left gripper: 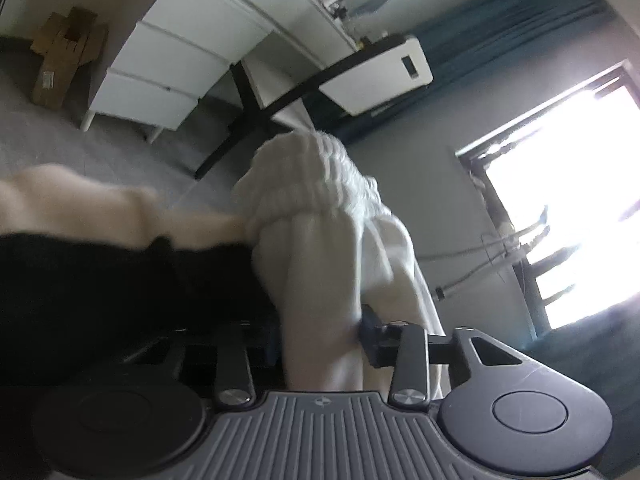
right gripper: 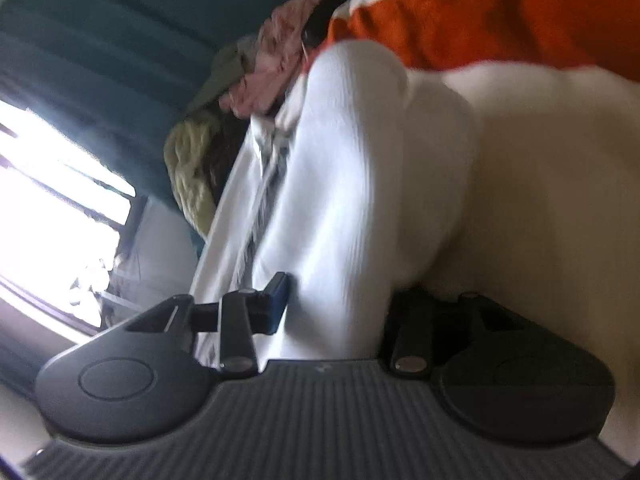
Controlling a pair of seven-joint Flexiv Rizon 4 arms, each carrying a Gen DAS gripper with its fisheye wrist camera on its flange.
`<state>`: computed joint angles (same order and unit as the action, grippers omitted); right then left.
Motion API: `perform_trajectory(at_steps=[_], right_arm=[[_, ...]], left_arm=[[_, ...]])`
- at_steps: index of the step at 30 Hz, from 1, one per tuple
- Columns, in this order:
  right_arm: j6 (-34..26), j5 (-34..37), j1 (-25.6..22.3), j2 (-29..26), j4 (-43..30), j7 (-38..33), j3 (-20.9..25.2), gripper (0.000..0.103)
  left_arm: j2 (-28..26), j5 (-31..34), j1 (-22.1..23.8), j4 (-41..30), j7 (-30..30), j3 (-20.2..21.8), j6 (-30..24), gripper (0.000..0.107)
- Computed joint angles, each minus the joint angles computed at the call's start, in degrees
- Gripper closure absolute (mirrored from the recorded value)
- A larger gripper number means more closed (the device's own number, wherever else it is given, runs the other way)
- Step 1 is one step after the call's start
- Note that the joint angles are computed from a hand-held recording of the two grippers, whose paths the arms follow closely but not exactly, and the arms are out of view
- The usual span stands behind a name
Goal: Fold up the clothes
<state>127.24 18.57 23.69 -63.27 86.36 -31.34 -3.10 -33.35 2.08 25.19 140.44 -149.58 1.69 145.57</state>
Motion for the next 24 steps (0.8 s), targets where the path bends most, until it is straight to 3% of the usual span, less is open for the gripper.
perform_trajectory(at_steps=[3, 6, 10, 16, 18, 21, 24], right_arm=[[-2.21, 5.87, 2.53, -2.72, -5.88, -0.28, -4.09, 0.066], [-4.87, 10.94, 5.3, -3.7, -9.1, -2.07, -8.17, 0.075], [-4.73, 12.53, 5.41, -2.37, -8.6, -2.42, -7.87, 0.088], [3.91, 4.31, -0.07, 4.78, 2.78, -2.26, 0.39, 0.09], [6.95, 2.08, -1.77, 8.05, 8.87, -1.93, 2.77, 0.09], [10.14, 0.71, -3.71, 12.41, 16.79, -0.66, 5.17, 0.09], [13.95, 1.4, -4.52, 16.24, 23.66, 0.41, 6.26, 0.09]], left_arm=[[-1.84, -4.18, -2.59, -1.76, 1.15, 0.77, 1.36, 0.079], [-3.96, -5.56, -2.29, -2.61, -2.08, -0.08, 4.38, 0.084], [-3.77, -8.62, -4.32, -2.6, -1.71, 0.43, 5.59, 0.091], [2.34, -14.12, -9.01, 2.88, -0.66, 1.56, 6.1, 0.093], [4.61, -13.15, -9.29, 4.99, -1.63, 1.72, 6.98, 0.093], [7.76, -8.47, -7.95, 8.67, -3.29, 2.54, 8.82, 0.093], [10.27, 0.91, -3.15, 11.44, -6.23, 3.23, 9.44, 0.093]])
